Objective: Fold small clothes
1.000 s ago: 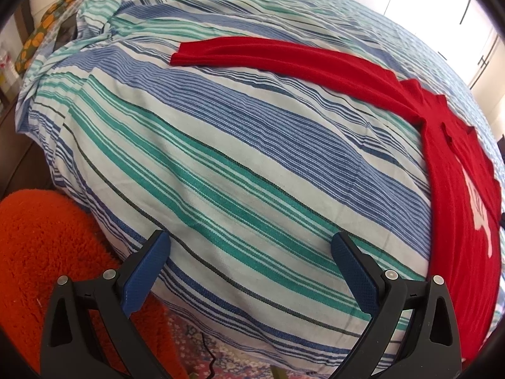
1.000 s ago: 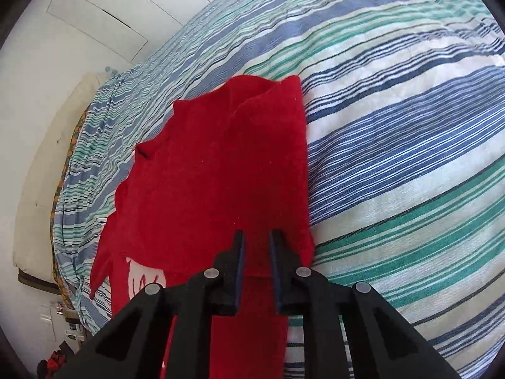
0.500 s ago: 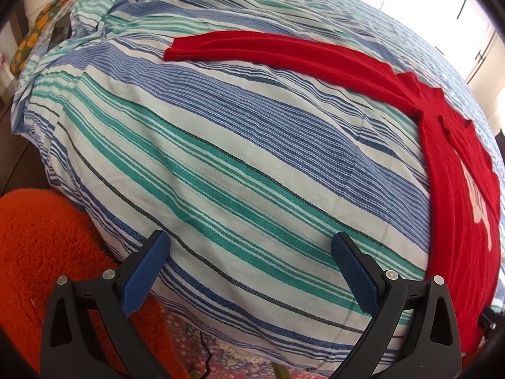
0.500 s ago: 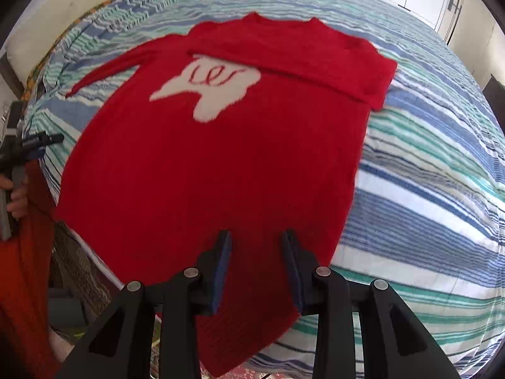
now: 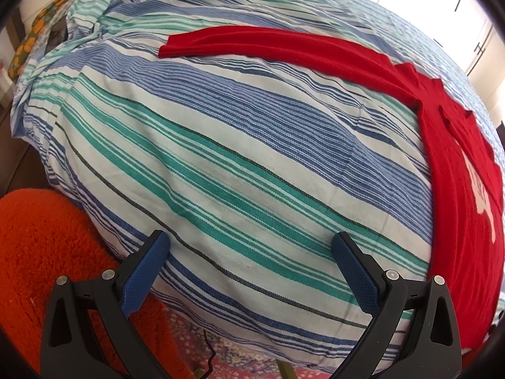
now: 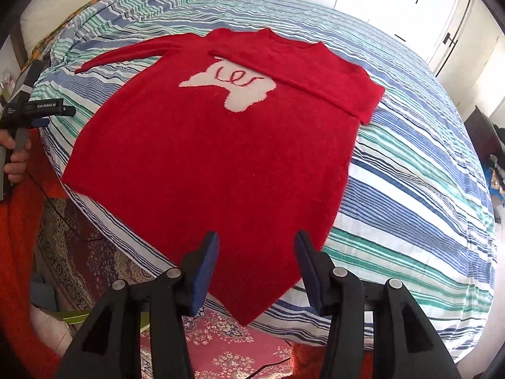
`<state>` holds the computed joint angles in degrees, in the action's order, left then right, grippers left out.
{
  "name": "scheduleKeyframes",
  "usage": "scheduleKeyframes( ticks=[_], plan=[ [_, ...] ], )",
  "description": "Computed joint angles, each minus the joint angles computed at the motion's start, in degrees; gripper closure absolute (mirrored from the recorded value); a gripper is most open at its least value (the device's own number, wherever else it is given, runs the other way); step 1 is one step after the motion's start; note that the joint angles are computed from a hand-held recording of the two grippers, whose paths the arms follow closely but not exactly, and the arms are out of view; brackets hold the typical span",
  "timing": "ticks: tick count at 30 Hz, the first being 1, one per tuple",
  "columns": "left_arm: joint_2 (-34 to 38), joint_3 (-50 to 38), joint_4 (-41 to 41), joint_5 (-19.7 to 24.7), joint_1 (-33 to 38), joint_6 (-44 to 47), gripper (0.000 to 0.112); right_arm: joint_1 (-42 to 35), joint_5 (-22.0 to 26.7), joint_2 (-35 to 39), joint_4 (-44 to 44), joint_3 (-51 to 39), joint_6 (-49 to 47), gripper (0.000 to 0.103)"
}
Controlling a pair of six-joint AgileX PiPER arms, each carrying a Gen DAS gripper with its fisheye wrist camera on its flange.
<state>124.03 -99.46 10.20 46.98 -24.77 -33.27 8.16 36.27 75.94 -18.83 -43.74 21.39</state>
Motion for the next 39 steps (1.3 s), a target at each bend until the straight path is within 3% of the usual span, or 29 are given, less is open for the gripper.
scheduleKeyframes(
  ticks=[8, 17, 20, 31, 39],
  plan=[
    [1.30, -1.93, 0.28, 1.23, -0.24, -0.25, 0.010, 1.97, 3.56, -6.35, -19.10, 2.34, 17.13, 0.044],
    [1.74, -2.32, 0.70, 1.42, -0.37, -0.20, 0.010, 3.62, 3.87, -5.65, -28.11, 3.08, 30.07, 0.041],
    [1.94, -2.41, 1.08, 1.59, -0.53, -0.42, 0.010, 4.62, 1.89, -6.12, -29.64, 3.28, 34.25, 0.035],
    [2.45, -2.85, 1.31, 1.98, -0.64, -0.27, 0.010, 10.88, -0.53, 2.09, -33.44, 3.69, 41.39, 0.035],
    [2.67, -3.11, 1.30, 2.10, -0.62, -0.25, 0.010, 11.97, -0.05, 3.06, -35.47, 3.98, 43.74, 0.035]
  ],
)
